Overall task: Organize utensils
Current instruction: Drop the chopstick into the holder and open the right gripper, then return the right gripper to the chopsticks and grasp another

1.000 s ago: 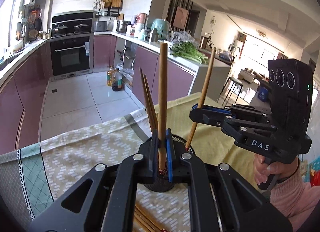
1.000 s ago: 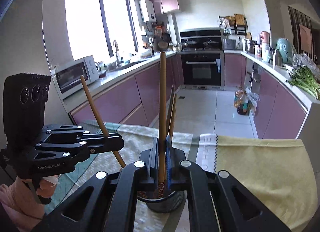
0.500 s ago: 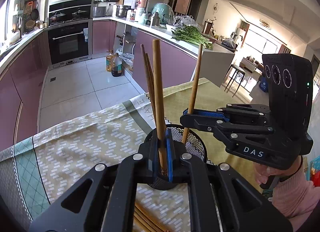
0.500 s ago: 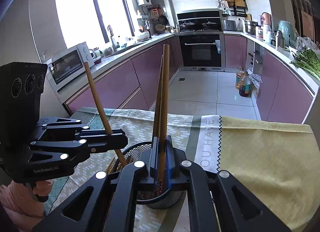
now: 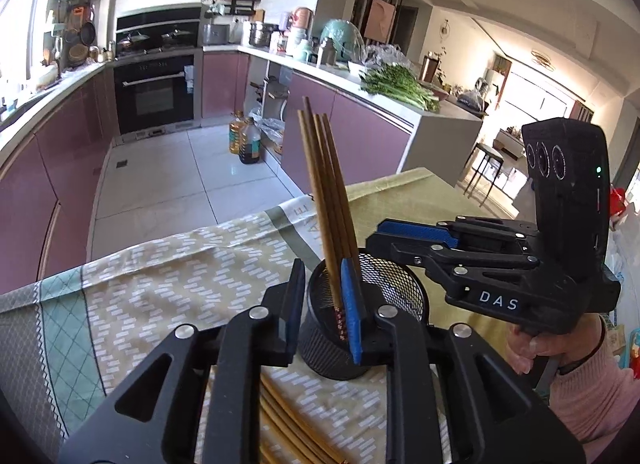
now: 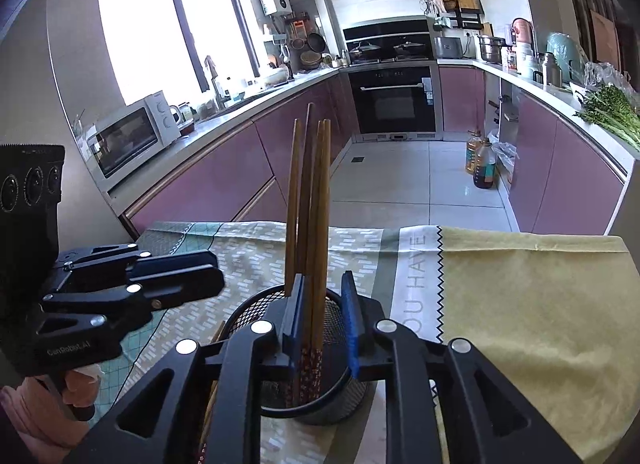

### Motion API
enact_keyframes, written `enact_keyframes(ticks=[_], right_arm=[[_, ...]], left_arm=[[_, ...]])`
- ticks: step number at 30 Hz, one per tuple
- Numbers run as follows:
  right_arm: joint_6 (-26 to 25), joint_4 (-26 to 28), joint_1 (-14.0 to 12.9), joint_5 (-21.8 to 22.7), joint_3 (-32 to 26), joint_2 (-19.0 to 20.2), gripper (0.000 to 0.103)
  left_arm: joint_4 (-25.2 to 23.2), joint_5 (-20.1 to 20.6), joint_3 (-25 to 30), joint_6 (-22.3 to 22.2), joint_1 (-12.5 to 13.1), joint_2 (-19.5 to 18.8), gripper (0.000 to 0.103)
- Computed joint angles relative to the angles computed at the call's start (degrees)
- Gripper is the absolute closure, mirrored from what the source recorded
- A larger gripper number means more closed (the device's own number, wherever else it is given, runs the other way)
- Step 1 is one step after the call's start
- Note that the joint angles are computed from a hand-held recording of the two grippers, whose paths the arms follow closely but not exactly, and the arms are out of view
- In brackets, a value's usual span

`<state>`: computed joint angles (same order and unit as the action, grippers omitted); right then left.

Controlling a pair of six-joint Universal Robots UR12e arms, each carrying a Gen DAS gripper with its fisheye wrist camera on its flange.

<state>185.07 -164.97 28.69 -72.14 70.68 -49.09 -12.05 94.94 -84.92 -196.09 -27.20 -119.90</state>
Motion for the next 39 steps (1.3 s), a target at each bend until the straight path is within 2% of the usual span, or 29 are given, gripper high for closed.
enact_keyframes(ticks=[6,11,12,13,15,19,22,26,27,28,39], right_arm=[[-0.25,-8.83,-0.04,2.82,5.11,-2.25,0.065],[-0.97,-13.29,0.08,7.27,9.36,-3.99,0.064],[-1.43,-13.68,0.12,8.74,10.21,-4.23,0.061],[-1.75,-13.93,0.23,9.50,10.89,-4.40,0.052],[-2.67,-13.39,0.78,8.84,11.86,-4.63,0.041],[-3.38,-8.35,1.47,9.28,11.93,-4.39,0.041],[-4.26,-4.28,2.36,6.53,11.28,-3.97,0.046],[-4.60,-0.96,3.17,5.19,10.57,-3.40,0.047],[-4.86,0.21,3.42,4.67,10.25,-3.25,0.050],[-5.00,0.97,3.54,4.46,9.95,-3.08,0.054],[-5.42,5.61,4.25,1.70,8.29,-2.27,0.065]], left_arm=[[8.19,5.45,-5.85,0.38,-1.00,2.99,0.066],[12.23,10.77,-10.43,1.41,-2.03,5.00,0.051],[12.56,10.97,-11.24,1.16,-2.05,5.35,0.050],[12.62,11.15,-12.06,0.73,-2.05,5.71,0.049],[11.56,11.89,-13.44,-0.76,-2.09,6.27,0.048],[8.57,10.88,-15.56,-4.11,-1.49,6.86,0.048],[5.80,10.29,-16.57,-6.63,-1.13,6.85,0.049],[3.70,9.05,-17.15,-8.81,-0.94,6.25,0.050],[3.21,8.41,-17.23,-9.34,-0.79,6.13,0.051],[2.70,8.07,-17.24,-9.70,-0.74,5.98,0.052],[0.02,6.02,-17.09,-11.05,-0.80,5.12,0.059]])
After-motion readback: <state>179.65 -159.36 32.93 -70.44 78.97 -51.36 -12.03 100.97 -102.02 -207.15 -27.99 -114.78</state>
